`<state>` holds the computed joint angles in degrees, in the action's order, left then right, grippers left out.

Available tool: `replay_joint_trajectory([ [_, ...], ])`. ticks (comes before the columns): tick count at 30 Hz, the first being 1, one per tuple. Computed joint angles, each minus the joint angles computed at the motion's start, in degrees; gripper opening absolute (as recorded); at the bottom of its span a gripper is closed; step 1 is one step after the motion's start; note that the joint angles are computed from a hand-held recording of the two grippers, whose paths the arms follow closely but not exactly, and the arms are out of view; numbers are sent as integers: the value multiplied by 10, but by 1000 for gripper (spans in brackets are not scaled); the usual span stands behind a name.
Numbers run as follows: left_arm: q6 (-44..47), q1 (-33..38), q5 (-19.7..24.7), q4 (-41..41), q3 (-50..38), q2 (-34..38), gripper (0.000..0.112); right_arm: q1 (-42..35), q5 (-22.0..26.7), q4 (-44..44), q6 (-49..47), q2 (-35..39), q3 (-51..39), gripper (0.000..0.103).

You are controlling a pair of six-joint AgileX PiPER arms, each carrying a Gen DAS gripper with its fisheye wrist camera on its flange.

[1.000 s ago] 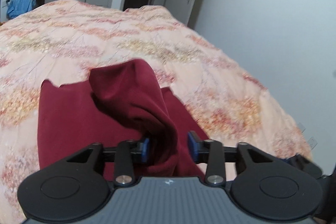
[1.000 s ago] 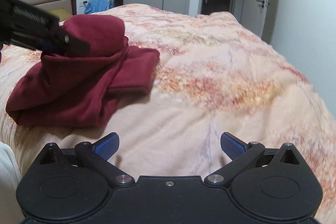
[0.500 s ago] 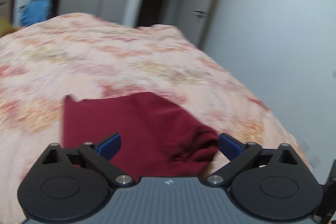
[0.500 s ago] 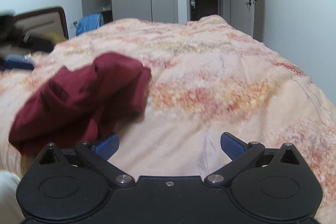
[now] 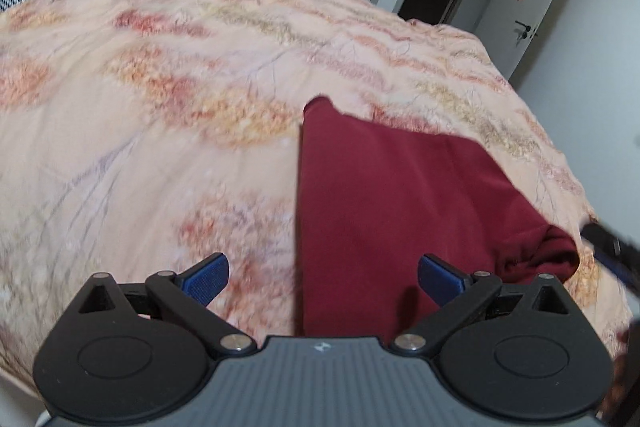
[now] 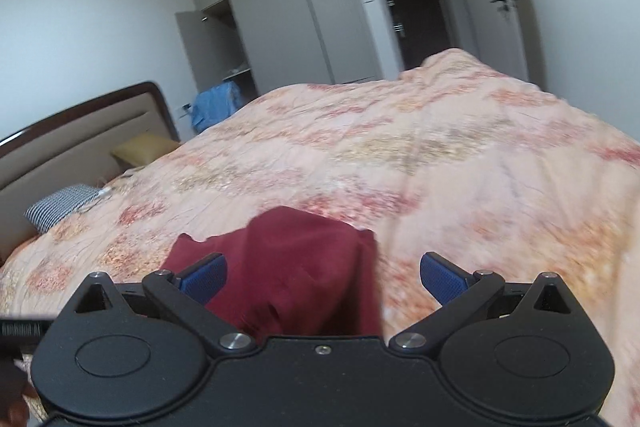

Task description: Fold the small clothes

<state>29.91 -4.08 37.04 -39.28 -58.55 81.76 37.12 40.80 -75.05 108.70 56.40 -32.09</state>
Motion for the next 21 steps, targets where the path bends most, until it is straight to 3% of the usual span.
replay_joint_trajectory([
  [4, 1, -12, -2, 9, 16, -4, 103, -62, -22, 51, -57, 81, -70, 102],
  [8, 10, -18, 0, 7, 22, -4, 103, -73, 51, 115, -133, 155, -113, 102],
  [16, 35, -24, 19, -4, 28, 1, 103, -19, 87, 103, -100, 104, 3, 102],
  [21, 27, -34, 20, 22, 36, 2, 103, 20, 130, 120, -83, 72, 16, 102],
])
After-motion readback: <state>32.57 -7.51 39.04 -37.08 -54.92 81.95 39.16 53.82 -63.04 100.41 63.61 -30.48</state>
